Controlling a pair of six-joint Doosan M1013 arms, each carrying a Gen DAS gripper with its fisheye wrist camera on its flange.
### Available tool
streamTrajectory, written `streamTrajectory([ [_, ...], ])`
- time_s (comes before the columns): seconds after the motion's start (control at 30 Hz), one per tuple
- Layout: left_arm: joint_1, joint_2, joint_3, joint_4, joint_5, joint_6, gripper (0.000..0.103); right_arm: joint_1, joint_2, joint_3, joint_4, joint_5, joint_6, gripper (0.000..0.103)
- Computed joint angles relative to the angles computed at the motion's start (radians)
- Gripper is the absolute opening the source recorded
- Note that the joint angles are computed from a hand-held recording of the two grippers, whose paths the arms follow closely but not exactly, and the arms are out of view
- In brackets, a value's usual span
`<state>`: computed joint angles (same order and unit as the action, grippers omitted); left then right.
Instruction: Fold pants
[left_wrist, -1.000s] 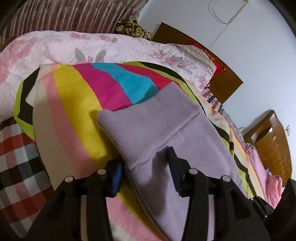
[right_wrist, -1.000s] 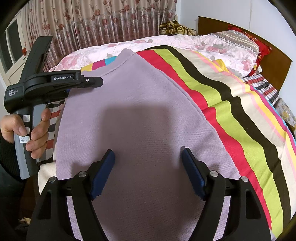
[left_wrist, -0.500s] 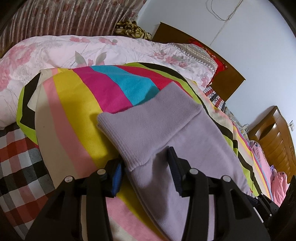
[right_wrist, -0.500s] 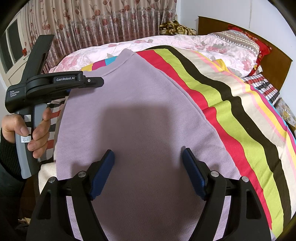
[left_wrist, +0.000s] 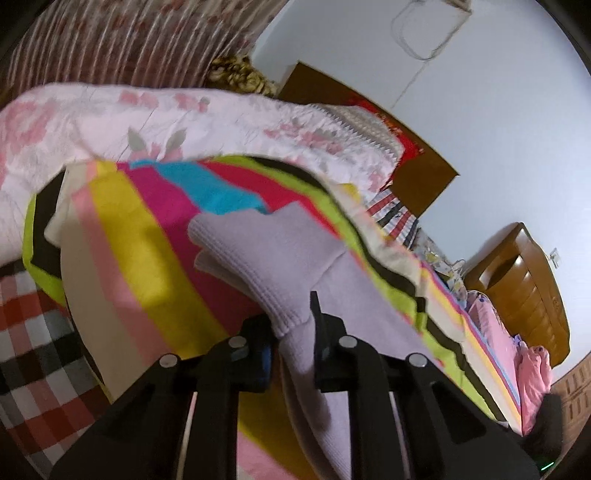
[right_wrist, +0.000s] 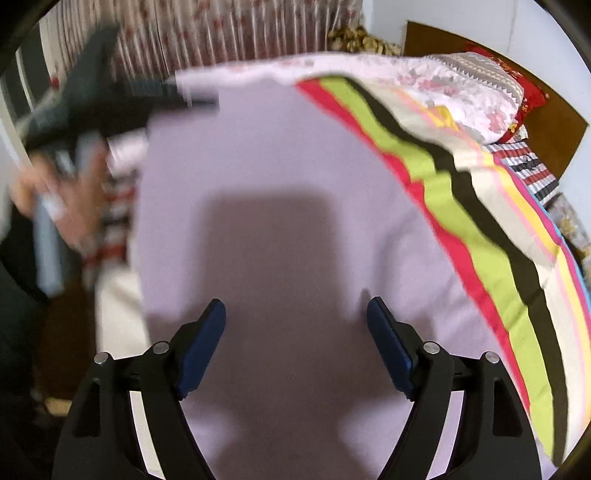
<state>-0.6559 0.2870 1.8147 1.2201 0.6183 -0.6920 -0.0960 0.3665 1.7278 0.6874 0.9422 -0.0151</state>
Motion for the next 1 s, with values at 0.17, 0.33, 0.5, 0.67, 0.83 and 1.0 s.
streamTrajectory([
  [0.17, -0.05, -0.011, -0.062, 0.043, 0.073, 0.059, 0.014, -0.012, -0.011, 0.005, -0.001, -0.002, 0.02, 0.083],
  [0.33, -0.155, 0.016, -0.188, 0.094, 0.192, 0.305, 0.015, -0.163, -0.064, 0.015, 0.205, 0.074, -0.017, 0.085],
  [0.5, -0.259, 0.109, -0.323, 0.079, 0.156, 0.636, 0.015, -0.381, -0.043, -0.032, 0.392, 0.109, 0.158, 0.087],
  [0.67, -0.338, 0.277, -0.47, -0.219, 0.086, 1.146, 0.015, -0.504, -0.016, -0.036, 0.438, 0.061, 0.244, 0.087],
  [0.83, -0.368, 0.378, -0.536, -0.33, 0.167, 1.385, 0.018, -0.528, 0.008, -0.028, 0.358, 0.041, 0.312, 0.087],
  [1.0, -0.334, 0.278, -0.422, -0.348, -0.032, 1.29, 0.048, -0.524, 0.008, -0.007, 0.339, 0.08, 0.278, 0.087],
])
